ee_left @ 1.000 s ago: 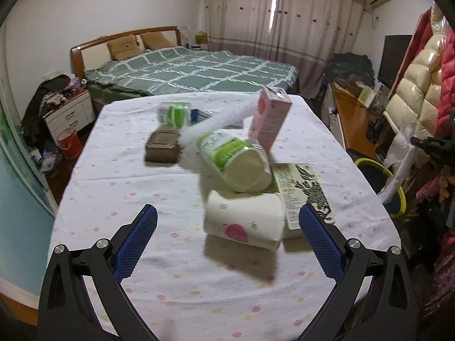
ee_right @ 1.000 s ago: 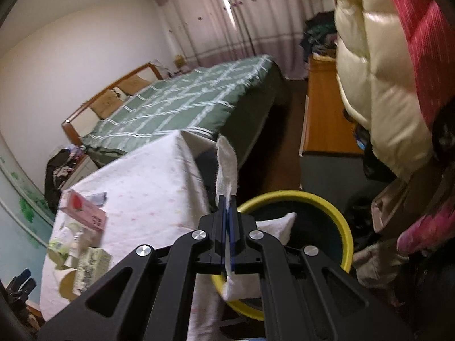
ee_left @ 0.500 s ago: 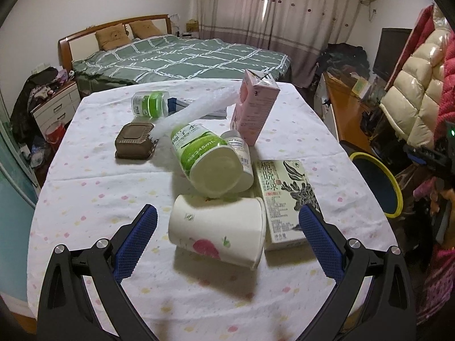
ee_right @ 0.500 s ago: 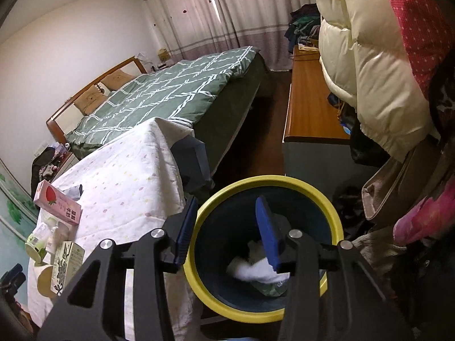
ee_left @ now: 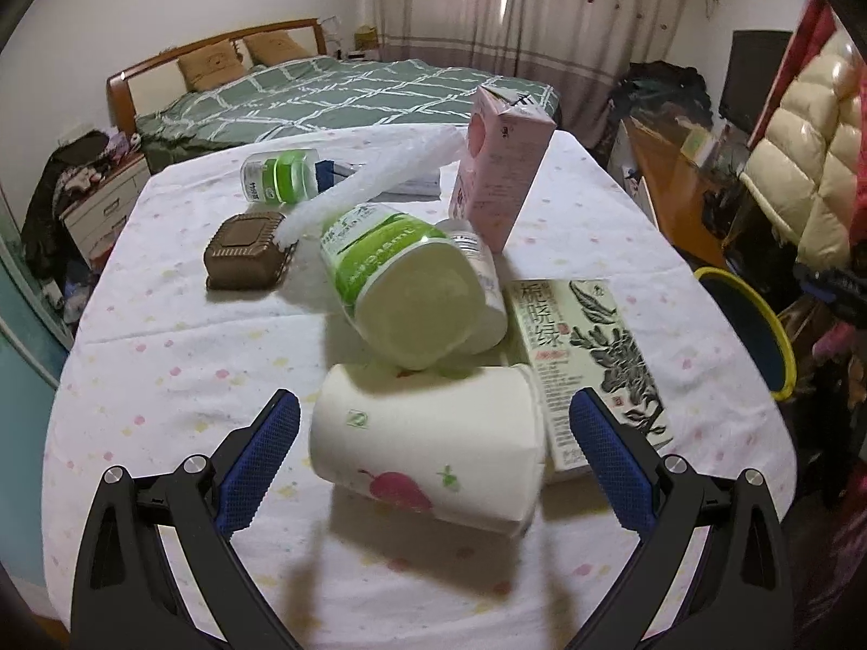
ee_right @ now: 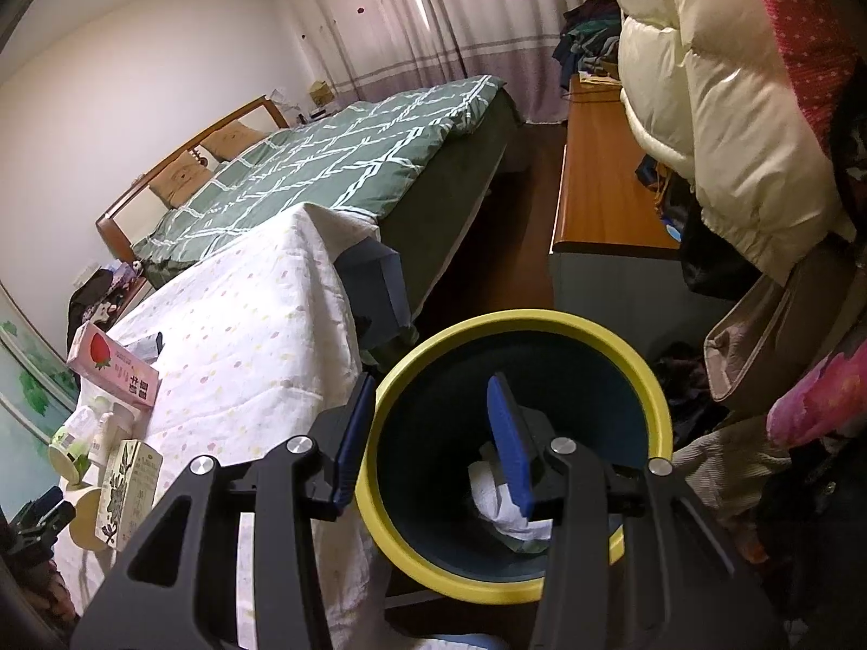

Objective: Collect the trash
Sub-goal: 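Grasp the white paper cup with pink leaf print using the left gripper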

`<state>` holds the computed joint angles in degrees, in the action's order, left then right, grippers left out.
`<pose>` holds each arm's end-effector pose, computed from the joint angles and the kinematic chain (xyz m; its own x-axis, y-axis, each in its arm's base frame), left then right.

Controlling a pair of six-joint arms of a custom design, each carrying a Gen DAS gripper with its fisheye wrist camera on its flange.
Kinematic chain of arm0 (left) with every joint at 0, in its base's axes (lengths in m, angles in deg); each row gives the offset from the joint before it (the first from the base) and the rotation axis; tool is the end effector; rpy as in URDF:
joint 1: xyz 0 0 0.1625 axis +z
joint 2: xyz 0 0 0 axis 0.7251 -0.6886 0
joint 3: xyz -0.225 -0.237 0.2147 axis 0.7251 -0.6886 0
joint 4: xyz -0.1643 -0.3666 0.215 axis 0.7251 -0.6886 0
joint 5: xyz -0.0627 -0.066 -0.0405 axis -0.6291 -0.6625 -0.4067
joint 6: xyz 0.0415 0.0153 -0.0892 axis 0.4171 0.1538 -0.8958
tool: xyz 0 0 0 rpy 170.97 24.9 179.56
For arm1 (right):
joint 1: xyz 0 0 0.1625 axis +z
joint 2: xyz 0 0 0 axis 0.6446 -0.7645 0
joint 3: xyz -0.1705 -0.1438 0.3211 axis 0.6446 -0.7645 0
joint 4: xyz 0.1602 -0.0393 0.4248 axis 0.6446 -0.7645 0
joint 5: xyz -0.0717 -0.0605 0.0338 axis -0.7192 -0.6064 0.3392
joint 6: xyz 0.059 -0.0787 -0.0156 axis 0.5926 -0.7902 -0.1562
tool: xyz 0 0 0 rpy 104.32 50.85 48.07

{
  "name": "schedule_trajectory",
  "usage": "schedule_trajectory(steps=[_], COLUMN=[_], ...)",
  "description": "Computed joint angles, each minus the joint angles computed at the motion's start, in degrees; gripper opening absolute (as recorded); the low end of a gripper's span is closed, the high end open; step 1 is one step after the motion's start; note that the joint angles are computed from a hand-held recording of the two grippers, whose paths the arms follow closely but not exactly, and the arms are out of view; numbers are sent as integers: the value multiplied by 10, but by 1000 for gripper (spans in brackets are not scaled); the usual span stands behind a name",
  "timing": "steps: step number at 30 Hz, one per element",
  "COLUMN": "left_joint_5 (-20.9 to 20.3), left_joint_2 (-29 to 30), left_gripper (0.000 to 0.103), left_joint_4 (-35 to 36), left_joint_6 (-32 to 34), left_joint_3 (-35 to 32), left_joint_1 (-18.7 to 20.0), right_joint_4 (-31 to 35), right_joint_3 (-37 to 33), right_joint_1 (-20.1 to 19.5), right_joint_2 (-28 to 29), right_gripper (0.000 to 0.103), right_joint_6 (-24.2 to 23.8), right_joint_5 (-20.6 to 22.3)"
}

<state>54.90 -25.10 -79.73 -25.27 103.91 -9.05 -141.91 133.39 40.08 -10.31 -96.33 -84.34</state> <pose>-0.3125 -0.5218 0.0895 -0.6860 -0.3746 -0.6238 0.2546 0.6795 -0.6880 0.0039 -0.7221 0.3526 -0.8509 -0.3069 0.4263 -0.4960 0.7367 -0.4596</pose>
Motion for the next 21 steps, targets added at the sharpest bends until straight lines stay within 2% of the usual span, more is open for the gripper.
schedule_trajectory(steps=[5,9,12,17,19,20,21], left_joint_5=[-9,-44,-56,-66,-70,-73,-73], left_joint_2=[-18,-20,-10,-11,-17,-18,-23], left_gripper=[98,98,98,98,92,85,84], left_joint_4=[-94,-170,-153,-169,-193,-204,-205], left_joint_6=[115,203,196,181,188,191,187], left_joint_3=[31,43,33,39,48,53,58], left_joint_1=[4,12,22,33,33,33,31], right_joint_4=[8,12,13,14,15,17,18], right_joint_3=[2,3,5,14,16,16,17], right_joint_1=[1,0,1,1,0,0,-1], right_joint_2=[3,3,2,-4,-6,-6,-7], right_gripper=[42,42,42,42,42,42,42], right_joint_6=[-2,-1,0,-3,-3,-3,-2], right_joint_5=[-1,-2,-1,2,4,4,5])
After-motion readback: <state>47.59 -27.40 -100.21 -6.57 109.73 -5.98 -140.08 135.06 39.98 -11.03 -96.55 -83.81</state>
